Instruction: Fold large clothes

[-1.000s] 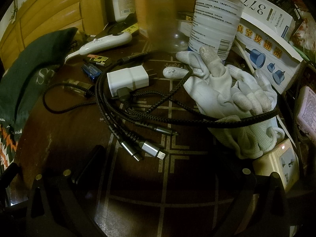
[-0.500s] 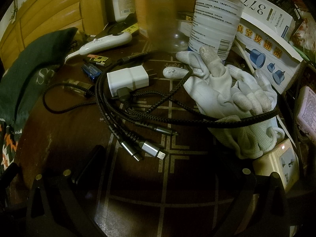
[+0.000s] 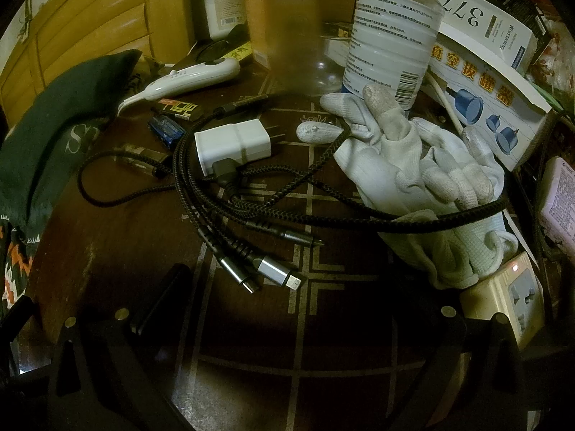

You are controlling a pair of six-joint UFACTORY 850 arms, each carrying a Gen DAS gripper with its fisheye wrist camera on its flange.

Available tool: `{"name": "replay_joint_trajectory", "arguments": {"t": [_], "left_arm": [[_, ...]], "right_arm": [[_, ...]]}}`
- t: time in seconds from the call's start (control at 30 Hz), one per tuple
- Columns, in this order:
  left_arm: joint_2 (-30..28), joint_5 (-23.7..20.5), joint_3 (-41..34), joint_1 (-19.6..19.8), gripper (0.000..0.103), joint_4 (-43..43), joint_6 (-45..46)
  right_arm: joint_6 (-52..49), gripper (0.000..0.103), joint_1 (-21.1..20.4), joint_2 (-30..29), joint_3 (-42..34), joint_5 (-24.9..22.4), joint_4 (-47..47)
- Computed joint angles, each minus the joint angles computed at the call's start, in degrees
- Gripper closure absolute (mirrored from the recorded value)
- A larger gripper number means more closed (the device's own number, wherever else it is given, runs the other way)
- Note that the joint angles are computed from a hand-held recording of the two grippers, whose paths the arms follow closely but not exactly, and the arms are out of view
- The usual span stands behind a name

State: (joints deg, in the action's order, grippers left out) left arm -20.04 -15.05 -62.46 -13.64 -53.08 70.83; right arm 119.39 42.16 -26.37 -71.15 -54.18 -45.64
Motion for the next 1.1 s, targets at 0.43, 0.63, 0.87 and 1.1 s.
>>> {"name": "replay_joint_trajectory", "arguments": {"t": [0.43,0.63,0.87,1.1], "left_arm": [[0.01,-0.09,-0.02,0.08,0.0,-0.12,0.21],[0.02,-0.14,-0.01,0.09,0.0,-0.3,0.38],[0.06,-0.18,0.11,0.1,0.0,-0.79,0.83],[0.09,-0.15,0.17,0.08,0.0,-0.87,0.96]], "right_arm": [[-0.01,0.0,-0.01,0.05,0.06,0.02,-0.01],[-0.02,0.0,-0.01,0.01,0.03,0.03,-0.02],[-0.06,0.0,-0.01,-0.03,-0.04,0.0,0.01],[-0.06,0.0,-0.01,0.02,0.03,0.02,0.02]]}}
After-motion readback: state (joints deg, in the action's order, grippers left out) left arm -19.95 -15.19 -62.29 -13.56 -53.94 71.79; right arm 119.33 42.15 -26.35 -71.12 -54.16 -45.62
